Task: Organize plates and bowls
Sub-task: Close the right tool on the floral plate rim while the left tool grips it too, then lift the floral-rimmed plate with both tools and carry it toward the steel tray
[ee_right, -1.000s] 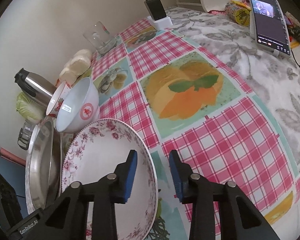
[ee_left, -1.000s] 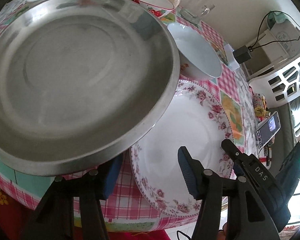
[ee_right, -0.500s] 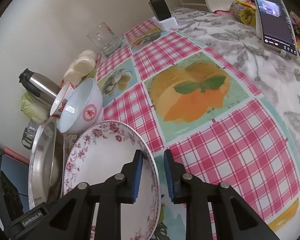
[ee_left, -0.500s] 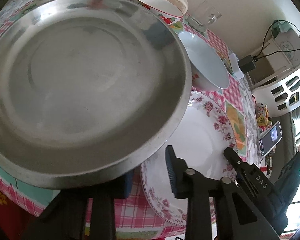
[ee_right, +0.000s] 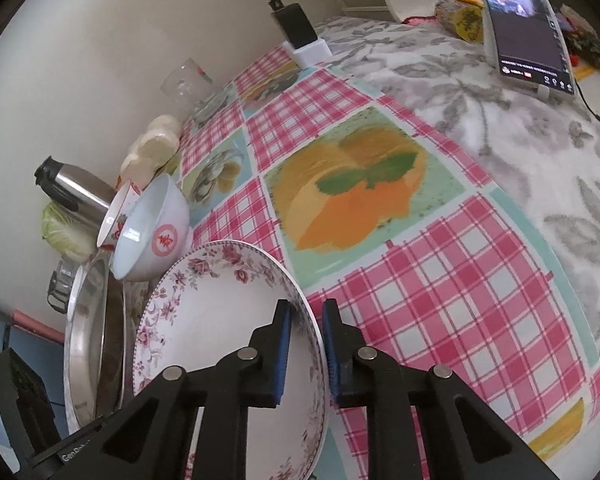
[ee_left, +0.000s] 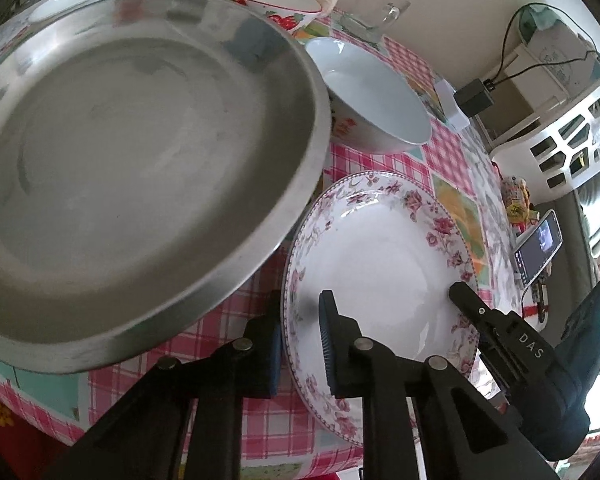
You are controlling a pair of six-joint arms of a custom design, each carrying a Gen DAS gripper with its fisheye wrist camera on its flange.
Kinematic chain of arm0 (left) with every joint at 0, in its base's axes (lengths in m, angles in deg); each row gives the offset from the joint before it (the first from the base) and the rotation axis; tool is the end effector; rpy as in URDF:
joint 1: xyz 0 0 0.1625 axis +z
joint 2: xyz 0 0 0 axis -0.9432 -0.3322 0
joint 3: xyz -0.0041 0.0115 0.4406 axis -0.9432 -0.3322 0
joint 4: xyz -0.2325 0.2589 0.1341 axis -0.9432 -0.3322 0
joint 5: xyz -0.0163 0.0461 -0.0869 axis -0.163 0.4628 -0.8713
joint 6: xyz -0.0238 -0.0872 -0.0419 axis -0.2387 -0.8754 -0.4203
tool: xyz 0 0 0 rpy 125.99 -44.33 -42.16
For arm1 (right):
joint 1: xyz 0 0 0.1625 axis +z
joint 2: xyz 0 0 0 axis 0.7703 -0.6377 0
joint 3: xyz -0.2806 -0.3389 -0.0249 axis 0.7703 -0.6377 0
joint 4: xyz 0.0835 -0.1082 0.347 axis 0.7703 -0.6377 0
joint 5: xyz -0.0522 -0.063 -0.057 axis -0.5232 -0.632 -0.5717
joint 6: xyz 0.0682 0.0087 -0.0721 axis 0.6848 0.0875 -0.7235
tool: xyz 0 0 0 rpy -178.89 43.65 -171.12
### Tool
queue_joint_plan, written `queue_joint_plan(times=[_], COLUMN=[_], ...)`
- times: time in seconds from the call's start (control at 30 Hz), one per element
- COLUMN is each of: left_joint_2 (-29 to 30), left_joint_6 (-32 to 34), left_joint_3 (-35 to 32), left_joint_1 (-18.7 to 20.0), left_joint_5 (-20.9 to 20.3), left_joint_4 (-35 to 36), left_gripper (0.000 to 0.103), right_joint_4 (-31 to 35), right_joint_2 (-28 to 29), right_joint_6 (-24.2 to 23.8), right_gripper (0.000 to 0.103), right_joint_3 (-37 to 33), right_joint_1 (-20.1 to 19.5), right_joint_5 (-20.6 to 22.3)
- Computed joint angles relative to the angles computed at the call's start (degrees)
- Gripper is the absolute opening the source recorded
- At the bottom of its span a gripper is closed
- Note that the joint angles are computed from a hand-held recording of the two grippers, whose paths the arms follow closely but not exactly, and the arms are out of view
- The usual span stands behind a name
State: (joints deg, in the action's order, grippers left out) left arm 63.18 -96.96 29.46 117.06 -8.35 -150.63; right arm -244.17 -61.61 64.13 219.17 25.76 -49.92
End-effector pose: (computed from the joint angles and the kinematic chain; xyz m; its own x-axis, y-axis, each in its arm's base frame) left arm -0.2979 -0.5630 -0.0733 -0.9144 0.1928 -0.3559 0.2614 0.9526 -0.1557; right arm -0.0191 -0.4795 0.2266 -0.8073 0.5754 0.1313 0.2495 0.5343 -0.8076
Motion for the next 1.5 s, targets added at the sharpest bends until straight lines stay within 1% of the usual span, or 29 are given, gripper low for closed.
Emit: queue_joint_plan(times=[0.17, 0.33, 0.37, 0.4, 0.47, 0.57, 0.63, 0.73, 0.8, 0.87, 1.13, 1.27, 1.5], left_joint_2=[0.4, 0.5, 0.5, 0.6, 0.9, 1.1, 1.2, 1.3, 1.4, 1.5, 1.6, 1.6, 1.4], left_joint_6=[-0.4, -0.9, -0.6, -0.3, 0.3, 0.6, 1.4, 3.4, 4.6, 5.5, 7.1, 7.7, 9.5], left_joint_3=[0.0, 0.2, 0.1, 0.0, -0.3, -0.5, -0.5, -0.2, -0.2, -0.3, -0.7, -0.7, -0.1], left_joint_1=[0.5, 0.9, 0.9, 0.7, 0.2, -0.1, -0.3, -1.0, -1.4, -1.7, -1.7, -1.8, -2.5], left_joint_5=[-0.6, -1.3, -1.2, -0.7, 0.4, 0.5, 0.3, 1.0, 1.6, 2.2, 1.5, 0.5, 0.3], left_joint_4=[-2.0, -3.1, -3.1, -2.8, -2.4, -2.1, -2.6, -4.1, -4.8, -5.3, -6.1, -6.6, -7.4], left_gripper=[0.017, 0.017, 0.017, 0.014, 0.014, 0.014, 0.014, 0.014, 0.014, 0.014, 0.014, 0.014, 0.014], right_joint_4=[-0.3, -0.9, -0.8, -0.7, -0.7, -0.5, -1.0, -2.0, -2.1, -2.4, -3.5, -4.3, -6.2], right_joint_2=[0.0, 0.0, 0.0, 0.0, 0.1, -0.4, -0.7, -1.1, -1.3, -1.5, -1.6, -2.0, -2.6], right_joint_6=[-0.9, -0.7, -0.9, -0.8, -0.3, 0.0, -0.4, -0.4, -1.1, -1.4, -2.1, -2.2, -2.2], right_gripper=[0.018, 0.018, 0.018, 0.018, 0.017, 0.016, 0.016, 0.016, 0.016, 0.016, 0.016, 0.016, 0.016], right_joint_3=[0.2, 0.5, 0.5, 0.4, 0.3, 0.6, 0.9, 1.5, 1.6, 1.9, 2.2, 2.9, 3.8], right_joint_1=[0.0, -0.1, -0.1, 0.0, 0.1, 0.1, 0.2, 0.2, 0.5, 0.6, 1.5, 1.3, 1.6], right_joint_5=[-0.1, 0.2, 0.1, -0.1, 0.1, 0.2, -0.5, -0.1, -1.1, -0.9, -2.1, -1.9, -2.8])
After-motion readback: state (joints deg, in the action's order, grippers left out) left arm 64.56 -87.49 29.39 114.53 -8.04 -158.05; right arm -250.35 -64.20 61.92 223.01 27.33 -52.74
